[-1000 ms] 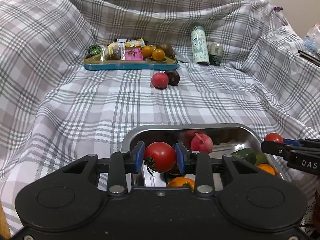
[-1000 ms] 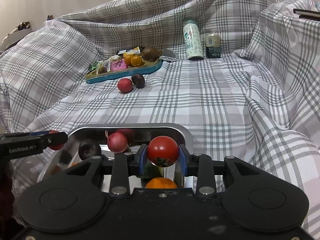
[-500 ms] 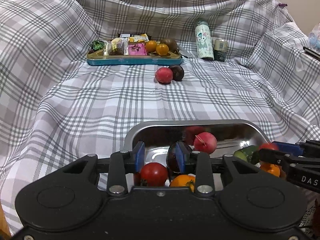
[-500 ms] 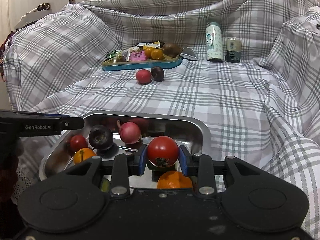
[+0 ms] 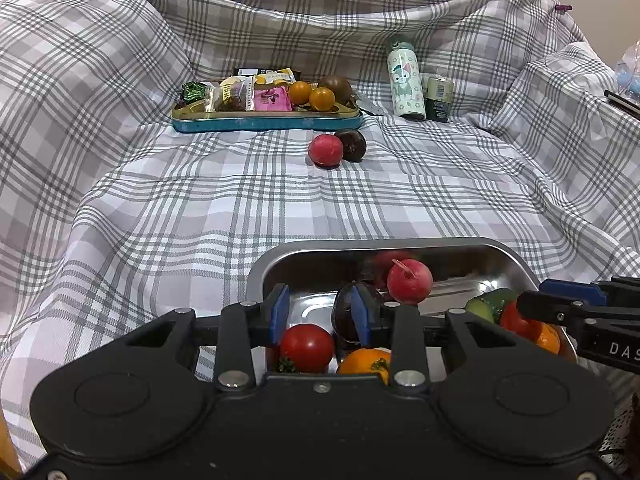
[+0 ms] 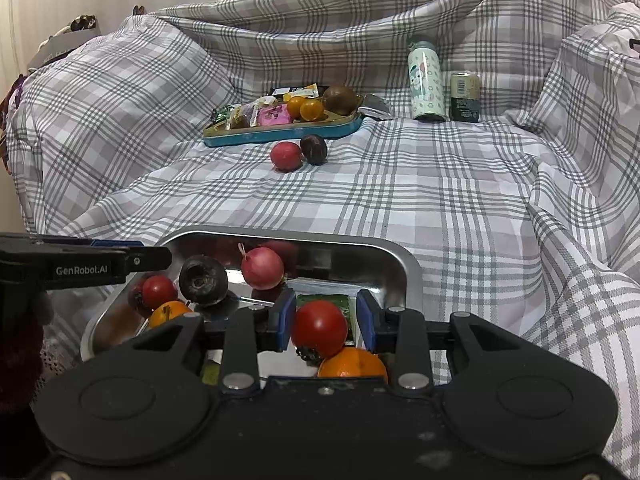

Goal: Organize fruits
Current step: 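Open both grippers to drop the cherry tomatoes into the steel tray, then move the left tool to the red plum while the right tool approaches the dark brown fruit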

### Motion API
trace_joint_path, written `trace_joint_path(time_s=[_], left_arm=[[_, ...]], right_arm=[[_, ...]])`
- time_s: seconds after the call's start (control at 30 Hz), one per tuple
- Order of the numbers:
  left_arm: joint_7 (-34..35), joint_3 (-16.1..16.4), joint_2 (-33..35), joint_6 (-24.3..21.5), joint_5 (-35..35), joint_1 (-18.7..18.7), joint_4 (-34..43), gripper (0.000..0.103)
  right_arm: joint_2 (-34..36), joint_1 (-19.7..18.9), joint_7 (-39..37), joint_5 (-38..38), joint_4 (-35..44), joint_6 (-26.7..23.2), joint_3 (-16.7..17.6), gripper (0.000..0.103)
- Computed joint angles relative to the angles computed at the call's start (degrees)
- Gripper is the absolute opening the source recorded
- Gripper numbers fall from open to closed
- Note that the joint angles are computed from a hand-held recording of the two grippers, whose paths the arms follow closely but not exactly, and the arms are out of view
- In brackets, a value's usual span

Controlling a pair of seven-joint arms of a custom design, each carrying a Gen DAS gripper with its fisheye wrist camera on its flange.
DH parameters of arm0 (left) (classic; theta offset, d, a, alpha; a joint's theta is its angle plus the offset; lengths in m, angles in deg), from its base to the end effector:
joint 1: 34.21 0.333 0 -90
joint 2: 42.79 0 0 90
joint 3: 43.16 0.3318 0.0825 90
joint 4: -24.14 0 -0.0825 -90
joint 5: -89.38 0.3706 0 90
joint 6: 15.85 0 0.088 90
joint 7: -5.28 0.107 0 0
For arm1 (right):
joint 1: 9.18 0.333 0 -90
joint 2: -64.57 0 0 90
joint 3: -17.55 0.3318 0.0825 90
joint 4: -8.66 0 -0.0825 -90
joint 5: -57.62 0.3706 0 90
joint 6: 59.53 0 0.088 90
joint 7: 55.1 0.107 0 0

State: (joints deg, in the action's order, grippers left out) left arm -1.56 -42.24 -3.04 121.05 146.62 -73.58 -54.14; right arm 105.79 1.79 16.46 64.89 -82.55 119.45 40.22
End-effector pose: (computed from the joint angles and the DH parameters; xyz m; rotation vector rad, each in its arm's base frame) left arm 0.5989 -0.4700 0.3649 -1.9933 1.3746 -0.7437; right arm 0.6653 0.3406 0.3549 -2.0104 1.0931 -0.3757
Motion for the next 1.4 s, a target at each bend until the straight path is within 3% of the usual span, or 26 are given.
trace_joint_path(time_s=[0.2,0.93,1.2,1.27,1.4], left_arm=[[0.1,0.0,0.0,-0.2,-0.1,0.0,0.1,0.043],[1.2,0.2,0.6,-2.1,0.0,-0.6,1.2,0.043],[2.3,-0.5,1.0,-5.0,-2.2,-0.3,2.7,0.043],[3.2,-0.7,1.4,-6.0,-3.4,-0.1,3.6,0.043],[3.5,-0.7,1.3,-5.5,-5.0,0.6,3.9,0.043]], right_arm=[[0.4,-2.4,-2.3,0.7,-0.3,-0.1,3.2,0.035],[-0.1,0.7,0.1,0.1,-0.1,0.1,-0.8,0.035],[-0.2,3.4,3.6,0.4,1.1,-1.1,-4.5,0.035],[-0.1,5.4,5.9,0.4,2.4,-2.8,-7.2,0.035],[0.9,6.2,8.3,1.1,5.9,-7.4,-8.6,0.035]])
